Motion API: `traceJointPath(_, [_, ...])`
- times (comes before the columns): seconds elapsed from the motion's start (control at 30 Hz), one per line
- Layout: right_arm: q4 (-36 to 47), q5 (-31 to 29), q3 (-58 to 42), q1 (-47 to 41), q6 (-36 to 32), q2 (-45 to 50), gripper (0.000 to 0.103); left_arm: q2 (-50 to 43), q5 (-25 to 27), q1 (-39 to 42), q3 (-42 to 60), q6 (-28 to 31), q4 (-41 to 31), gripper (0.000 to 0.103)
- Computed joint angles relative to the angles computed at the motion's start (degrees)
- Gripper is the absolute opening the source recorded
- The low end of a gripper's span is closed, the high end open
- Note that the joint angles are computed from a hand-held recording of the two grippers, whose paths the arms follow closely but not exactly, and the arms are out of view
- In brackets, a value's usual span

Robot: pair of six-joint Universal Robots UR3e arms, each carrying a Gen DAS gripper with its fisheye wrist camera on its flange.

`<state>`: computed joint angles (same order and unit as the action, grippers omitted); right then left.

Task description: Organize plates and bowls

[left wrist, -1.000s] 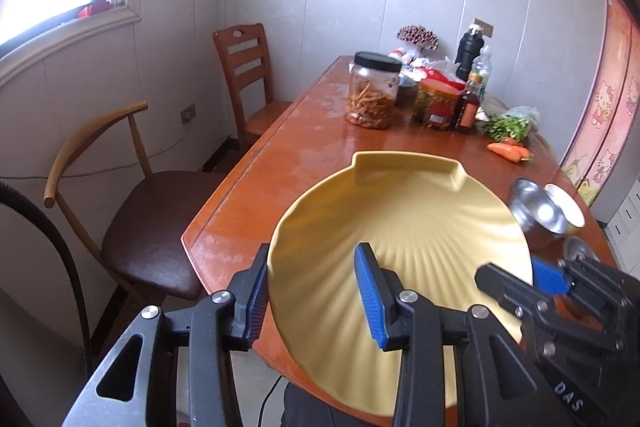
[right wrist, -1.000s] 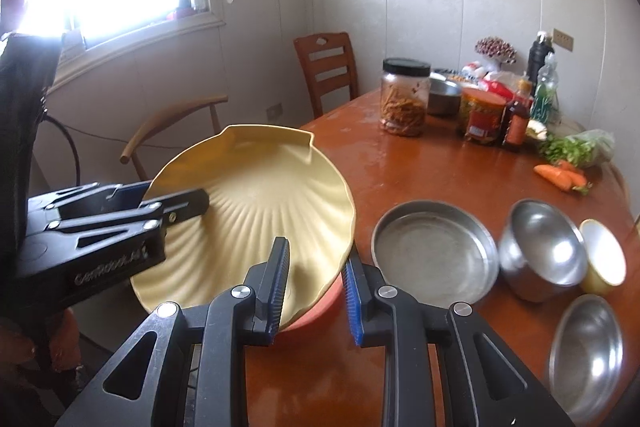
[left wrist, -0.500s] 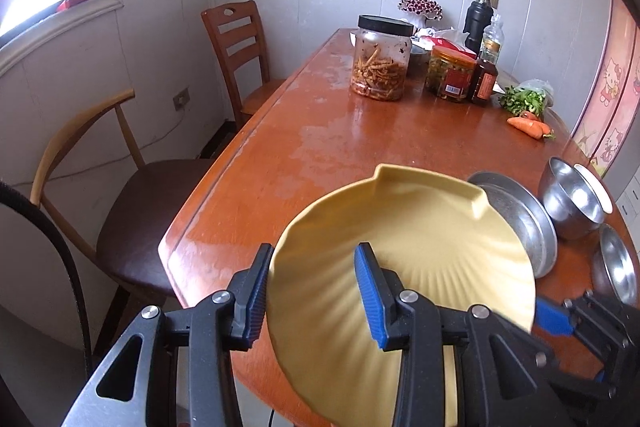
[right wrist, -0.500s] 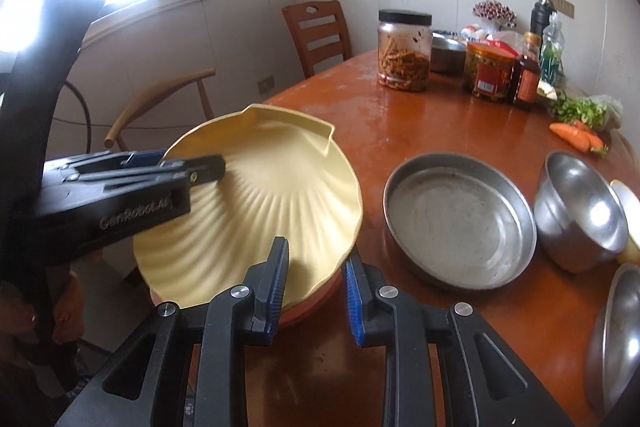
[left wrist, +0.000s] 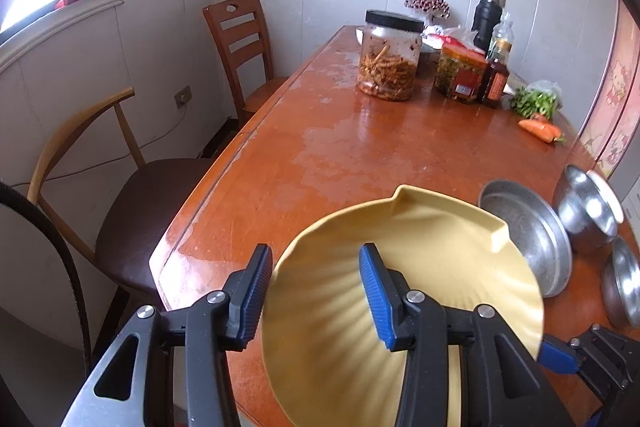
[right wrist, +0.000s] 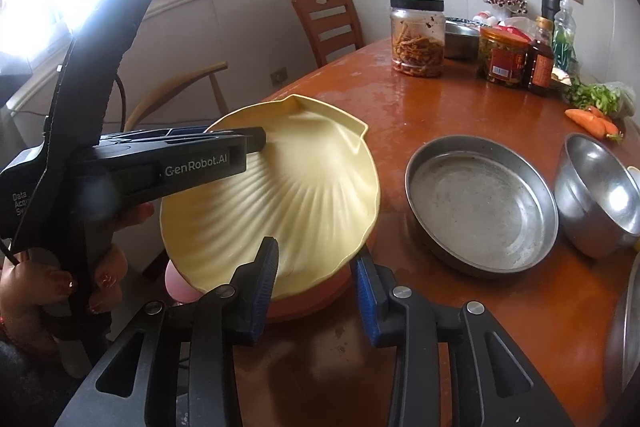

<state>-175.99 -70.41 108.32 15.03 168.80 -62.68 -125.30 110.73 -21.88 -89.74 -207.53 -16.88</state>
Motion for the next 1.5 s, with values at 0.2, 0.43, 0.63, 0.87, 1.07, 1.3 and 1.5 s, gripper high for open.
traceJointPath(0.2, [-2.0, -0.1, 1.2, 0.7, -0.8, -0.5, 0.052, -1.1, -0.8, -0.1, 0.4, -0.4, 0.0, 0.045])
traceJointPath(0.43, [-2.2, 0.3, 3.0, -1.1, 0.5, -2.0, 0.054, 0.0, -1.6, 0.2, -2.0, -1.0, 2.5, 0.046])
traceJointPath(0.63, [-2.9, 0.7, 4.4, -2.7, 0.7, -3.7, 0.055, 0.6, -1.3, 0.0, -2.3, -1.5, 2.7, 0.047])
traceJointPath(0.87, [-5.6, 1.0, 7.0, -4.7, 0.9, -5.2, 0.055, 2.6, -0.2, -2.0, -3.1, -1.2, 3.0, 0.047])
traceJointPath(1.07, [-8.7, -2.0, 11.3, -8.7, 1.2, -7.9, 0.055, 1.0, -0.4, -5.6, 3.5, 1.0, -0.4, 0.049])
traceJointPath(1.3, [-8.9, -1.5, 16.5, -15.4, 1.3, -11.8, 0.055, -9.5, -1.9, -11.0, 25.6, 4.3, -11.6, 0.049])
traceJointPath(1.5, [-5.6, -0.6, 15.5, -18.0, 0.7, -10.1, 0.059, -21.5, -1.6, -11.5, 51.3, 5.3, -29.8, 0.049])
